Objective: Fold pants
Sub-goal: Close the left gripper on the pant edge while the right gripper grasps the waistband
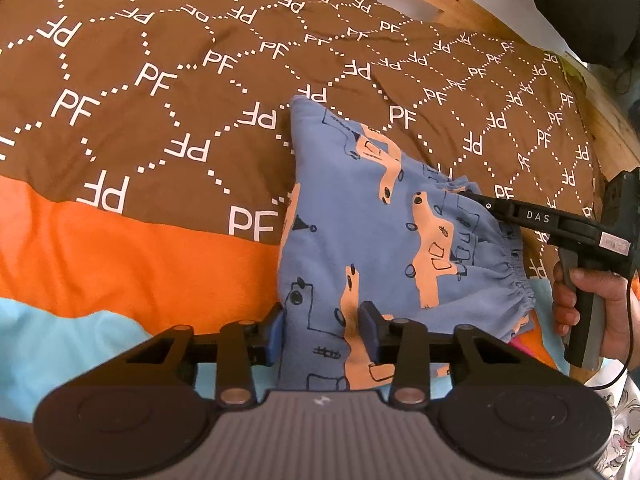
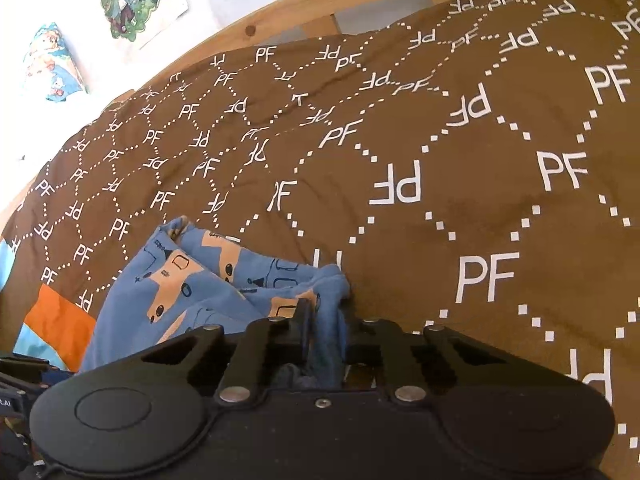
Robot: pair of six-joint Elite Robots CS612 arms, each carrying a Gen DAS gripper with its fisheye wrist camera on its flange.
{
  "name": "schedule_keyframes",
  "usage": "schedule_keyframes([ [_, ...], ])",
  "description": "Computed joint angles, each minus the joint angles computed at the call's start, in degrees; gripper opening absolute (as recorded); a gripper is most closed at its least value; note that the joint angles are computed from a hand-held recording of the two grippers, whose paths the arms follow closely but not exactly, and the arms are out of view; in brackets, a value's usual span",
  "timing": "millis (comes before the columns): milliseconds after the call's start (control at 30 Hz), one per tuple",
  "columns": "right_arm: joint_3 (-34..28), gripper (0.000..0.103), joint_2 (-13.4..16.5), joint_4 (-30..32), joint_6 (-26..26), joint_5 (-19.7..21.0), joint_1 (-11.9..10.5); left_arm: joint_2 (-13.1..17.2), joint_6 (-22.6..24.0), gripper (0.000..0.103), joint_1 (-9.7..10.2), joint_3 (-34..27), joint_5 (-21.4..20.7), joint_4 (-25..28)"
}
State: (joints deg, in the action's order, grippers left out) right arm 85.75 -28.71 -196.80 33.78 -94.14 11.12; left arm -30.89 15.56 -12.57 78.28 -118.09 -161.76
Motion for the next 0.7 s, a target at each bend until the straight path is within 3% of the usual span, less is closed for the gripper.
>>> schedule_keyframes([
  [333,-0.65,0.007,0.14,-0.93,-3.57,-5.36,1.72,-0.36,0.02,0.019,0.01,0.69,-0.1,-1.63],
  [700,-0.69,0.005,-0.08,-2.75,-7.4,-9.61,3.15,-0.77,0.15,0.017,-0.21,1.74,0.59,-4.11],
])
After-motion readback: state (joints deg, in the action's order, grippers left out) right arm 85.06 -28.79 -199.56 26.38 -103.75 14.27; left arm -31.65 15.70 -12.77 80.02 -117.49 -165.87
